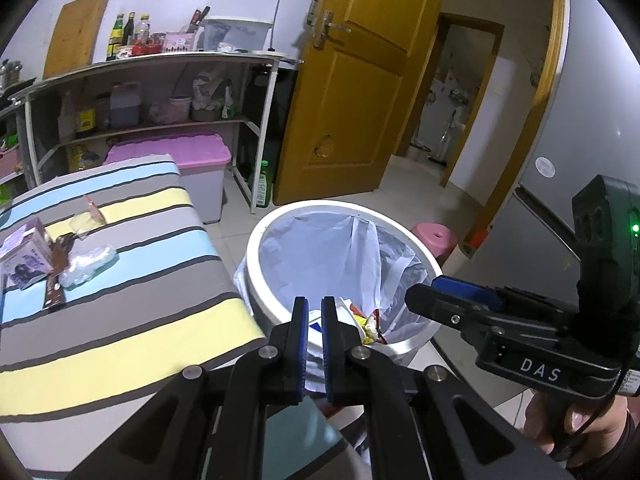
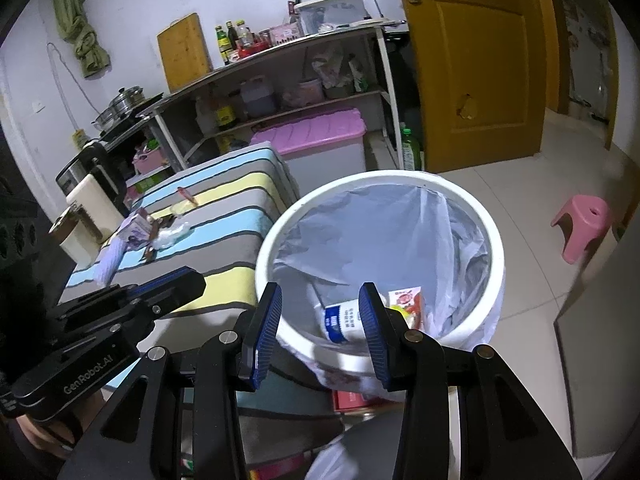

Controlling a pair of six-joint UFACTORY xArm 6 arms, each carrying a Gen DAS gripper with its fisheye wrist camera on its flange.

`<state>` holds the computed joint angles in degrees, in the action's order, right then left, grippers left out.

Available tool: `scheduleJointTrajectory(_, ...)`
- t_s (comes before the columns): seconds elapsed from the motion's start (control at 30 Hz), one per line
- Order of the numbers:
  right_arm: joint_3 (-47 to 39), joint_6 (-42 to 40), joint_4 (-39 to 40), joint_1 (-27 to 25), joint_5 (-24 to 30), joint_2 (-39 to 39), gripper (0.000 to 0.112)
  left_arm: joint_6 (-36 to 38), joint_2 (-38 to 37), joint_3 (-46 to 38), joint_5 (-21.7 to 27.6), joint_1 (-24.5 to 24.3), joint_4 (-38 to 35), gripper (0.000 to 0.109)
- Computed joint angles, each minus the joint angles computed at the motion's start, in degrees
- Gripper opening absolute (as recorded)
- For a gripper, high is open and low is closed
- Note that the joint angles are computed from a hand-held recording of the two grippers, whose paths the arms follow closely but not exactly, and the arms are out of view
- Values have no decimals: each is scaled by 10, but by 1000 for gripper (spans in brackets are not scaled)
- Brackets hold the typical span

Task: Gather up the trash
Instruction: 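Move both open tools back over the table toward the foam sleeve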

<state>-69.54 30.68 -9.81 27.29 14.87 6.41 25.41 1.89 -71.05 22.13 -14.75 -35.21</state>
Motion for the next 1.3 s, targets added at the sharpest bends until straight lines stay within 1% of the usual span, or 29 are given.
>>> scheduleJointTrajectory(0.33,-4,1,-13,20,2,-4,41,-6,-41,44,-12,13,0,5)
scheduleJointTrajectory(0.63,-15,-17,-5,37,5,3,41,-13,-72,75,-17,27,5,5)
scheduleJointTrajectory(1.0,-50,-71,33,64,10,33,41,-43,-112,122,-32,57,27,5)
scheduleJointTrajectory(1.13,-66,-91,45,73,16,47,41,-67,-123,139,-37,72,43,5)
scheduleJointTrajectory(1.3,-83,-142,75,88,14,68,41,-107,-134,159,-47,90,77,5)
